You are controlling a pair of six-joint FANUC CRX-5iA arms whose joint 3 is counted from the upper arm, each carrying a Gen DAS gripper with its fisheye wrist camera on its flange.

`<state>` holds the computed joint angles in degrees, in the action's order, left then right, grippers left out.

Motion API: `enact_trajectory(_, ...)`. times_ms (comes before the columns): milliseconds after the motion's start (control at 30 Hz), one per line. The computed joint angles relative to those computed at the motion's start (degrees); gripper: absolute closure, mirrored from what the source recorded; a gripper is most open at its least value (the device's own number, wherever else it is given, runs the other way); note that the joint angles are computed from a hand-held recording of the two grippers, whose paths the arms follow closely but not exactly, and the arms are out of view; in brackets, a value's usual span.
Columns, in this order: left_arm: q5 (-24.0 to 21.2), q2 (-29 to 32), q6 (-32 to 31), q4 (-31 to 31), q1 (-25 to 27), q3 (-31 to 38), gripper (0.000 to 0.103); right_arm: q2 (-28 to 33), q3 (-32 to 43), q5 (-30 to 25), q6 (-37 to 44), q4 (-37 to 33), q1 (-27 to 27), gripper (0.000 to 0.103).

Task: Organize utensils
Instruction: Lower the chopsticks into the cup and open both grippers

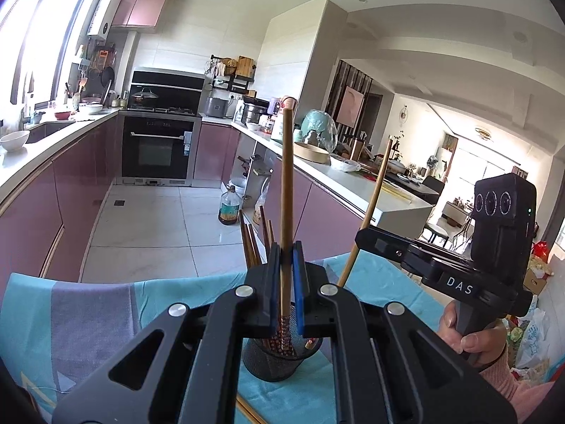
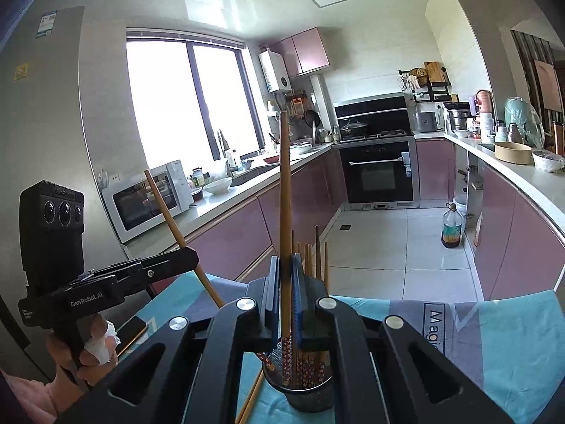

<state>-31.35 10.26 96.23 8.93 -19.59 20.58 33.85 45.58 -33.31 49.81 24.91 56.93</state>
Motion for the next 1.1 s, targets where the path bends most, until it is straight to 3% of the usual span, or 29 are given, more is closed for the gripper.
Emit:
enact_trajectory(233,-3.2,2.1,1.5,-1.4,-0.7,2.9,0.096,2.9,3.7,-3.3,-0.3,0.7,-0.1,0.098)
enact_trajectory(967,-15.5,8.3,-0.4,-3.2,0.0,11.8,0.096,11.5,19.5,-17.2,6.6,-7.5,-0.4,0.098)
enact_trajectory(1100,-18.6,10.2,-0.8,-3.7,-0.2,14.8,0.096,16.2,29.0,-23.7,8.7,-9.1,-0.4,0.098)
